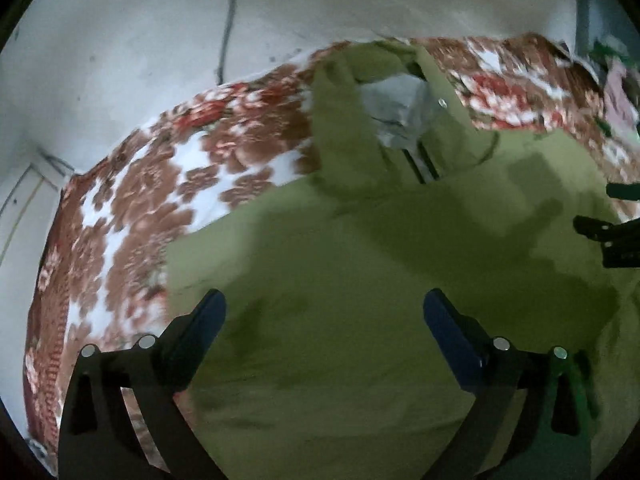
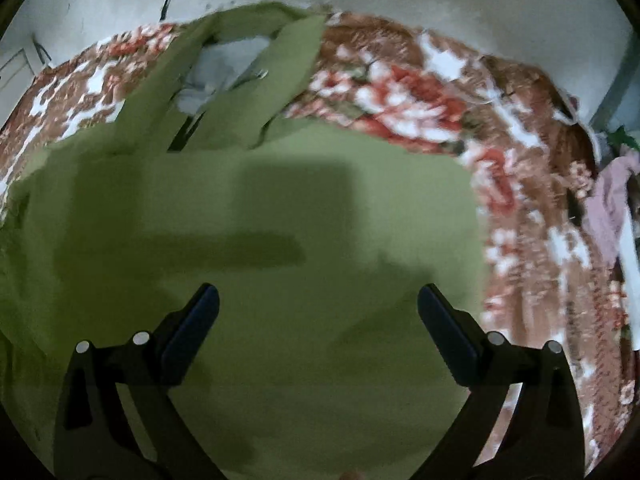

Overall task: Fold large clothes
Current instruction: 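Open the right gripper and release the sleeve onto the jacket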

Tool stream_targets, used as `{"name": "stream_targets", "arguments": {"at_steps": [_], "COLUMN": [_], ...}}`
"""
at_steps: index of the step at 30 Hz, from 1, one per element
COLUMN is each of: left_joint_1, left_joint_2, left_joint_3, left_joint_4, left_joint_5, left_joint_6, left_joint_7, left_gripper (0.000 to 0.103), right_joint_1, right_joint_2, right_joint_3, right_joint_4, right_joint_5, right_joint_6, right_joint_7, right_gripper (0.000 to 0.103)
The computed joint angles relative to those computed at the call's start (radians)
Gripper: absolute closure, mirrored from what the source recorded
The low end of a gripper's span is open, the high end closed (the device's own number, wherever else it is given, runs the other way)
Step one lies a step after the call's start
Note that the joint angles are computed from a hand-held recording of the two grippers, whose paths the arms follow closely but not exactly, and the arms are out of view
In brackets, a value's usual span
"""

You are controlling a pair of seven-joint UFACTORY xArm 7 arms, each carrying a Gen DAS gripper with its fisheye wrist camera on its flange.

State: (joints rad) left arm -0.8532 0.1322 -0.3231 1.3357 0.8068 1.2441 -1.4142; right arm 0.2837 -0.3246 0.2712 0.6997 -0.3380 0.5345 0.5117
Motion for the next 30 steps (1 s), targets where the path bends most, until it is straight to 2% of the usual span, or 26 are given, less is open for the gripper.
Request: {"name": "stream_targets", "arguments": {"at_steps": [1,4,6,7,9,10,14,21,26,30], "left_joint_1": [-0.002,0.014,0.016,0.027,0.064,0.05,0.062,0.14,0.21,0.231], "left_joint_2": [0.029,0.062,0.066,0.07,0.017,0.004,-0.002,-0.132,-0.144,-0.084], "left_joint_3": [0.0,0.023,0.029,0.032,0.02,0.038,0.024,0.016,0.02,0.03], "left_joint_4": [0.012,-0.021,-0.044,-0.061,-0.158,-0.175,-0.146,-0.179,-0.096,0.032], "left_joint_5": [0.003,-0.038,-0.073,-0.112,-0.12,-0.123,-0.166,-0.236,-0.236,-0.207], "left_joint_6": [-0.003,-0.091,-0.119,-0.14,-0.243,-0.251,-0.179,-0.247,-0.233,-0.206], "left_joint_7": [-0.012,-0.043,-0.045,-0.027,-0.071,-0.073,-0.015,0.02,0.073,0.174], "left_gripper": [0.006,0.006,0.005,0.004,0.004,0.004,0.005,0.005,0.005,0.005], "right_joint_1": [-0.005,-0.028,-0.026,-0.032,-0.053,-0.056,-0.043,-0.037,-0.083,-0.106], "right_joint_2": [0.017,0.059,0.064,0.054,0.021,0.012,-0.016,-0.077,-0.047,0.025], "right_joint_3": [0.011,0.033,0.01,0.008,0.013,0.009,-0.02,-0.058,-0.061,-0.078], "right_joint_4": [0.0,-0.005,-0.042,-0.057,-0.091,-0.099,-0.107,-0.063,0.036,0.146], "right_joint_5": [-0.007,-0.085,-0.097,-0.111,-0.151,-0.154,-0.102,0.025,0.014,0.014], "right_joint_6": [-0.001,0.0,-0.048,-0.057,-0.058,-0.057,-0.026,0.054,0.083,0.094], "right_joint_7": [0.024,0.091,0.101,0.117,0.164,0.163,0.106,-0.004,-0.054,-0.094], "right_gripper": [0.005,0.005,0.005,0.005,0.005,0.005,0.005,0.005,0.005,0.005]}}
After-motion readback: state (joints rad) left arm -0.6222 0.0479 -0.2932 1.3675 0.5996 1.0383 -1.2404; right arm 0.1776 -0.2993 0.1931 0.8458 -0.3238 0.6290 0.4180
